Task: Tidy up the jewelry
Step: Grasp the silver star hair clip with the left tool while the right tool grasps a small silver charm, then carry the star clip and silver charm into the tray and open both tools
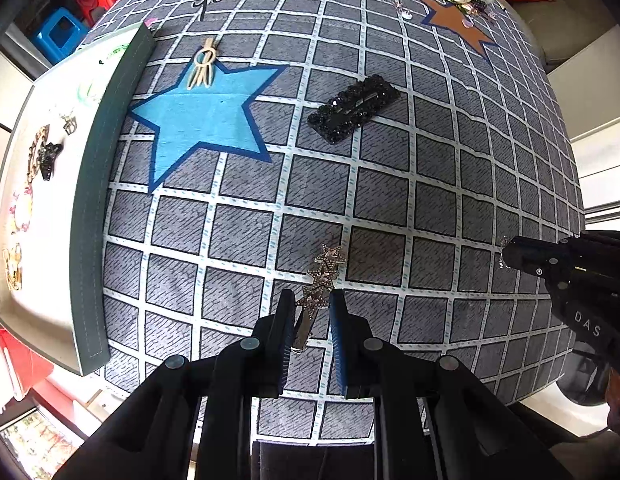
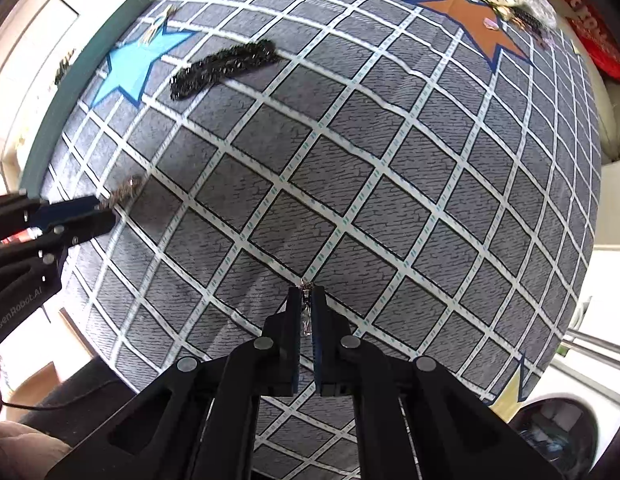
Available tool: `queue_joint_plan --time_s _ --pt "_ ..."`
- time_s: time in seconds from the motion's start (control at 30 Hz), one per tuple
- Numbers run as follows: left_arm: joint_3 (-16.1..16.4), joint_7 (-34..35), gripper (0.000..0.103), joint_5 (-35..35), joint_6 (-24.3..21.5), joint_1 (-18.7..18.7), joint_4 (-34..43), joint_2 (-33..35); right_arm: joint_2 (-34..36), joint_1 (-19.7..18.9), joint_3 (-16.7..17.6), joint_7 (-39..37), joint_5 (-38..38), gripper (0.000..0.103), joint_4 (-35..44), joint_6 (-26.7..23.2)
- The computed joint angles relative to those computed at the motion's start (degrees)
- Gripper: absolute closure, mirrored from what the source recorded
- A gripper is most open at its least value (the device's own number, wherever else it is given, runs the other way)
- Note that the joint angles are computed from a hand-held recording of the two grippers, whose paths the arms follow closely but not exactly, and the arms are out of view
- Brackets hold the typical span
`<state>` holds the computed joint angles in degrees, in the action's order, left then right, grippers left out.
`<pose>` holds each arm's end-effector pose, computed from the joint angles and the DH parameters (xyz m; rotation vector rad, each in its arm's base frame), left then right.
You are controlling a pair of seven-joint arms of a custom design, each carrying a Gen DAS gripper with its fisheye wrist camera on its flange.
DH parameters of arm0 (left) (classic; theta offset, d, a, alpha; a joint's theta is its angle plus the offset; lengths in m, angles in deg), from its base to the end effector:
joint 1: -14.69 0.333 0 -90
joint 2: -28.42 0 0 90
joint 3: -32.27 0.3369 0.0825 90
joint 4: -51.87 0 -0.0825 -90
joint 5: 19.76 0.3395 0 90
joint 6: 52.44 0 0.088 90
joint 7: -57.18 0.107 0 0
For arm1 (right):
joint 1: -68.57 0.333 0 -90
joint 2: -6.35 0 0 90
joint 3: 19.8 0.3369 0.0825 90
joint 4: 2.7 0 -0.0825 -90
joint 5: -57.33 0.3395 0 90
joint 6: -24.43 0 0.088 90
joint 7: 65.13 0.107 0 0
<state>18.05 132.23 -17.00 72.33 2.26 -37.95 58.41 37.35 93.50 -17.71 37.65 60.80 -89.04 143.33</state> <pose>0.6136 -0.2731 0.3957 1.9752 -2.3946 0.1967 0.6017 0.3051 0.3924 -2.4025 1.9354 0.0828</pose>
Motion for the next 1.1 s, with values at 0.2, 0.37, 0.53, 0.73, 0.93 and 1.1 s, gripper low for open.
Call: queue_joint_plan --time_s 0.2,0.37,0.53,0.73,0.93,1.1 --pt "0.7 -1.2 0.078 0.6 1.3 0.6 -1.5 -3.5 -2.5 -2.8 0.7 -0.7 4.8 0.098 -1.0 2.2" --pt "1.4 -2.8 0.078 1.7 3.6 1.1 -4.5 -7.0 -2.9 -4.1 1.1 -1.5 7.5 0.098 0.9 2.2" --pt "1.7 -3.2 0.078 1.8 6.0 2.4 -8.5 -11.0 -5.0 -4.4 1.3 -1.9 9.0 0.098 -0.8 3.5" --pt "2.4 -3.2 0.078 2.5 6.0 3.4 -9.4 -12.6 -4.6 -3.9 1.4 -0.8 9.2 0.098 1.0 4.2" --pt "3.0 -1.5 0.078 1.9 7.5 5.3 -10.1 -13.1 -1.9 -2.8 1.5 0.9 8.7 0.098 6.5 3.7" --pt "3.6 2.2 0.078 0.6 8.2 8.0 -10.4 -13.1 3.1 -0.7 1.6 3.2 7.3 0.098 15.4 1.0"
